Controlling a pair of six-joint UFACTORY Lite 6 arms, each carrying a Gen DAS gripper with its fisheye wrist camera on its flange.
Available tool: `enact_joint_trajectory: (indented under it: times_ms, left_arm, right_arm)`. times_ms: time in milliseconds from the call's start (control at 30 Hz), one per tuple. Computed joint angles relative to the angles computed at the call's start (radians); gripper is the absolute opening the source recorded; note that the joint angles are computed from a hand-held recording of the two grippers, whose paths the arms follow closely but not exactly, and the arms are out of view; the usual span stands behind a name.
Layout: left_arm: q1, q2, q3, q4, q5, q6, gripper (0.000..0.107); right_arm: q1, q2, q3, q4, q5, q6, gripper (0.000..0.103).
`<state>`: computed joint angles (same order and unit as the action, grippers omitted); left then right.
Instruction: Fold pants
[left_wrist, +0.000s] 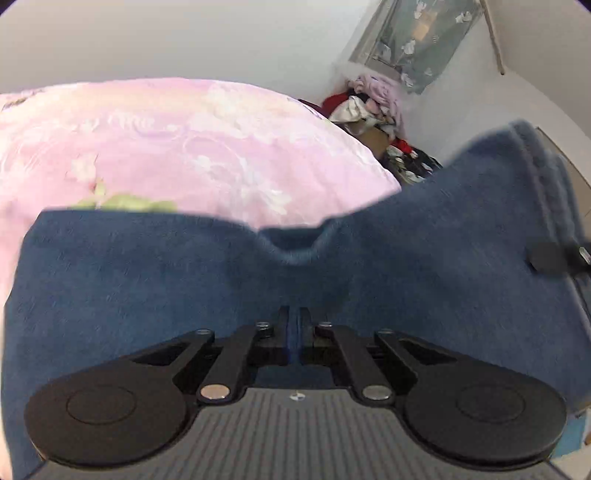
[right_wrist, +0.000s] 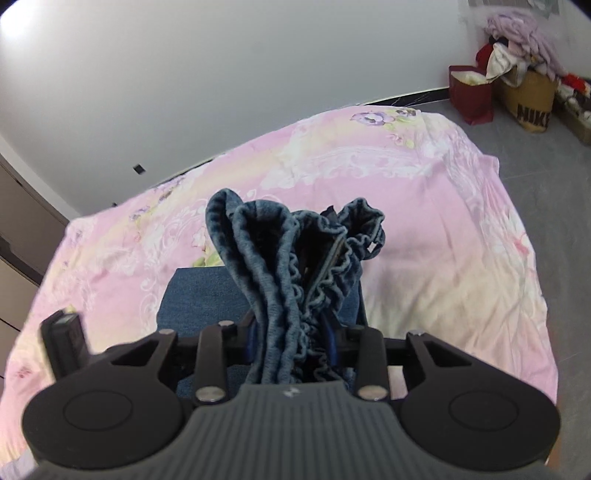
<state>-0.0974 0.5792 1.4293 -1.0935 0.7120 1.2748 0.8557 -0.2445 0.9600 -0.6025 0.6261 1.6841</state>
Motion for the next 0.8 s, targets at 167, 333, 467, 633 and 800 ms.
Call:
enact_joint_trajectory:
  times_ms: [167, 333, 467, 633, 800]
  left_arm:
    - [-0.144, 0.214, 0.304, 0.225, -0.108, -0.365, 0.000]
    - [-0.207, 0.356, 0.485, 0.441, -0.119, -0.667, 0.000]
    - [-0.226, 0.351, 0.482, 0.475, -0.141, -0.698, 0.000]
    - [-0.126, 0.154, 0.256, 0.316, -0.118, -0.416, 0.000]
    - [0.060, -0.068, 0.025, 0.274, -0.064, -0.154, 0.000]
  right_arm:
    - [-0.062, -0.158, -0.190, 0.027, -0.106, -0.022, 0.030]
    - [-0.131, -0.199, -0.267, 0.080, -0.189, -0.076, 0.030]
    - [-0.139, -0.178, -0.258, 0.065, -0.201, -0.046, 0.030]
    - [-0.091, -0.147, -0.186, 0.056, -0.143, -0.013, 0.030]
    - [-0.016, 0.042, 0.051, 0.017, -0.022, 0.050, 0.029]
